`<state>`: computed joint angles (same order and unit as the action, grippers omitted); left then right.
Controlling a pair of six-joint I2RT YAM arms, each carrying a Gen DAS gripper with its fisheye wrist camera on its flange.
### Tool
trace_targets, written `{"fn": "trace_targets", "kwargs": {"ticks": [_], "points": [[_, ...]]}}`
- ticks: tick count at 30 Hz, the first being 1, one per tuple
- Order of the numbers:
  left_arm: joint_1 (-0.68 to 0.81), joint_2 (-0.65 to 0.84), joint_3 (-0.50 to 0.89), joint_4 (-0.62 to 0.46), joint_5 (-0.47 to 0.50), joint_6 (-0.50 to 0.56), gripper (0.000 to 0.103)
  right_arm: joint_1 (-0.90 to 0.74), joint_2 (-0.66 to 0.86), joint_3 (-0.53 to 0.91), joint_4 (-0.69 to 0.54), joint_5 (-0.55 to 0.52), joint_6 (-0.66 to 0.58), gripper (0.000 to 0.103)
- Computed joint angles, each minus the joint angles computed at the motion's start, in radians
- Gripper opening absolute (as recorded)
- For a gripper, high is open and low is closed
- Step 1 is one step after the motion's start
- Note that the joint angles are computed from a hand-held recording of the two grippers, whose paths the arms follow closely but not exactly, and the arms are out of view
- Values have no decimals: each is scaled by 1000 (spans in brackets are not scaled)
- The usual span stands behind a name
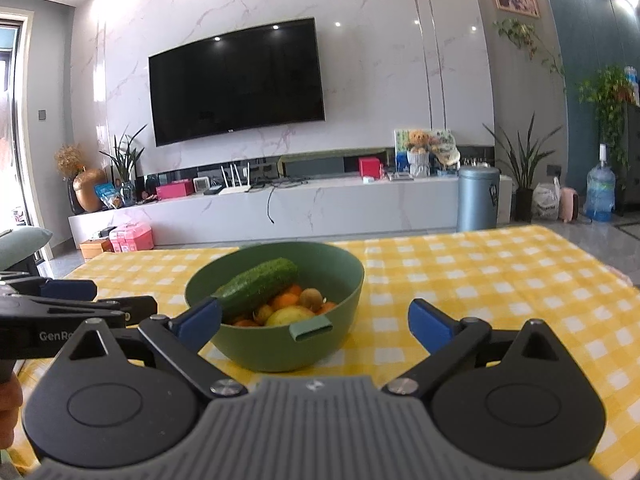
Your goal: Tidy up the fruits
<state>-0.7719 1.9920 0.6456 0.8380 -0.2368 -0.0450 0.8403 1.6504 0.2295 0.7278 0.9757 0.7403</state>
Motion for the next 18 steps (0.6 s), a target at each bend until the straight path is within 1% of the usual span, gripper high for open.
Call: {"fn": "trace_targets", "kwargs": {"ticks": [7, 11, 18], "points": [[3, 23, 10, -10, -2, -6, 89, -41, 66, 12, 71, -63, -30, 96], [-3, 19, 8, -19, -3, -14, 89, -54, 74, 11, 83, -82, -27, 96], [6, 10, 15, -54, 6, -30, 89, -63, 64, 11, 67, -87, 6, 96]]}}
